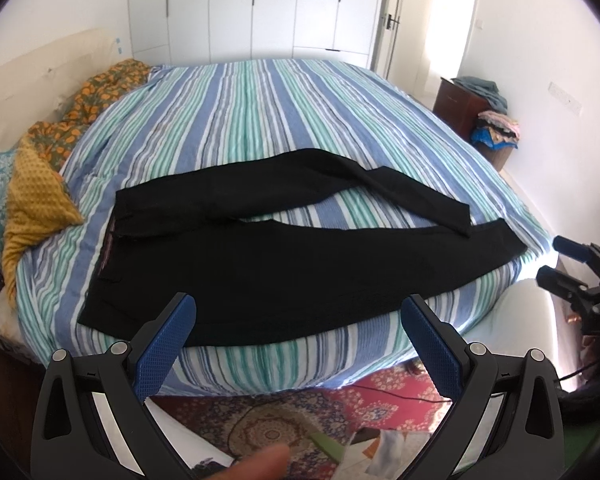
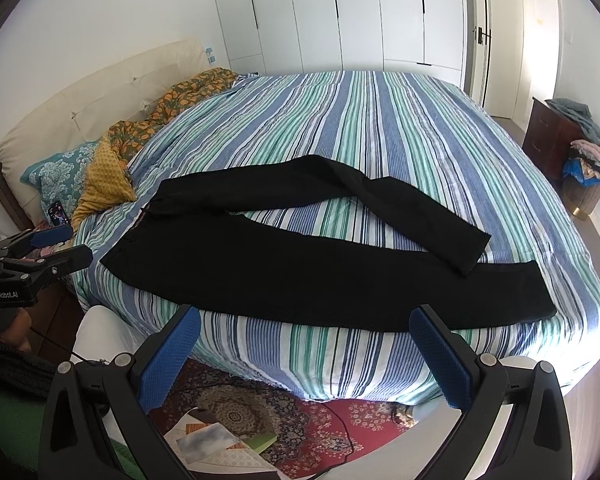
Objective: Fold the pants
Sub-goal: 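Reach the right tool to the trouser leg hem and grasp it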
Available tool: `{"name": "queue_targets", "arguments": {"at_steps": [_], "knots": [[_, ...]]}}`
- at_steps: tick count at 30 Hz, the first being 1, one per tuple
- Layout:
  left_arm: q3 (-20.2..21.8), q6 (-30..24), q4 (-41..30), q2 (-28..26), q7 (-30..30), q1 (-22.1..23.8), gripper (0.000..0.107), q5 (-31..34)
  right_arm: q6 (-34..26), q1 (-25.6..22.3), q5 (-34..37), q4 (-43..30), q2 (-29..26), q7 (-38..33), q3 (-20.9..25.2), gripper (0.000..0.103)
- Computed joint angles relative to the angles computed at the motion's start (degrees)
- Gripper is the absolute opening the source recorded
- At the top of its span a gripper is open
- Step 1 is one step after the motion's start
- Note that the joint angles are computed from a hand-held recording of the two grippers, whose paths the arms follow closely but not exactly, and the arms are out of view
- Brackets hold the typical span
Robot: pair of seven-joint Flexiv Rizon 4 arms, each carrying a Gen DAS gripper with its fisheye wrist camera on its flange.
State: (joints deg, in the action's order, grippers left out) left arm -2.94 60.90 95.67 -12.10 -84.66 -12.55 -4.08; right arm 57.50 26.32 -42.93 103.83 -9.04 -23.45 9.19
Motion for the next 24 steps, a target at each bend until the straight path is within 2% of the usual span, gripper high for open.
{"name": "queue_targets", "arguments": {"at_steps": [3,5,7,8,9,10,12,16,20,24], "knots": [[1.02,-1.65,-2.29,-1.51,-2.67,0.38,0.102,1.41,1.44,-0.78,-8.12,1.55,1.13,5.23,-2.12,0.103],[0.83,-2.42,-3.27,-2.52,-2.78,0.88,0.102,0.59,8.15,-3.13,-16.22,3.86,1.63,11.69,-3.99,0.103],[1.01,-3.77,-4.5,-3.38,-3.62,0.81,0.102,0.92,14.55,-5.55,-15.14,4.69,0.03,11.84,-4.95,0.103],[0.86,-4.56,-4.93,-3.72,-3.76,0.9,0.102,0.51,14.55,-6.89,-9.83,4.41,-1.28,8.55,-3.65,0.103],[0.74,-5.44,-5.25,-3.93,-3.93,0.93,0.102,0.14,11.06,-7.33,-2.27,3.05,-2.67,2.62,-2.12,0.103],[0.57,-5.91,-5.23,-4.01,-3.9,1.03,0.102,-0.41,6.73,-7.25,1.73,1.46,-3.96,-1.49,-1.76,0.103],[0.43,-6.96,-5.32,-4.15,-3.93,1.05,0.102,-0.95,1.89,-6.45,0.32,-0.53,-6.45,-5.24,-4.11,0.103],[0.81,-10.85,-6.96,-4.89,-5.42,0.63,0.102,0.0,-2.3,-6.15,-4.68,-5.9,-13.49,-12.55,-8.66,0.103],[1.16,-12.2,-7.88,-5.43,-7.54,0.38,0.102,0.95,-2.68,-7.18,1.36,-14.32,-21.31,-21.53,-8.85,0.103],[1.01,-14.69,-8.99,-6.56,-8.48,0.88,0.102,0.17,-1.09,-6.06,4.78,-22.34,-28.61,-26.66,-10.54,0.103]]}}
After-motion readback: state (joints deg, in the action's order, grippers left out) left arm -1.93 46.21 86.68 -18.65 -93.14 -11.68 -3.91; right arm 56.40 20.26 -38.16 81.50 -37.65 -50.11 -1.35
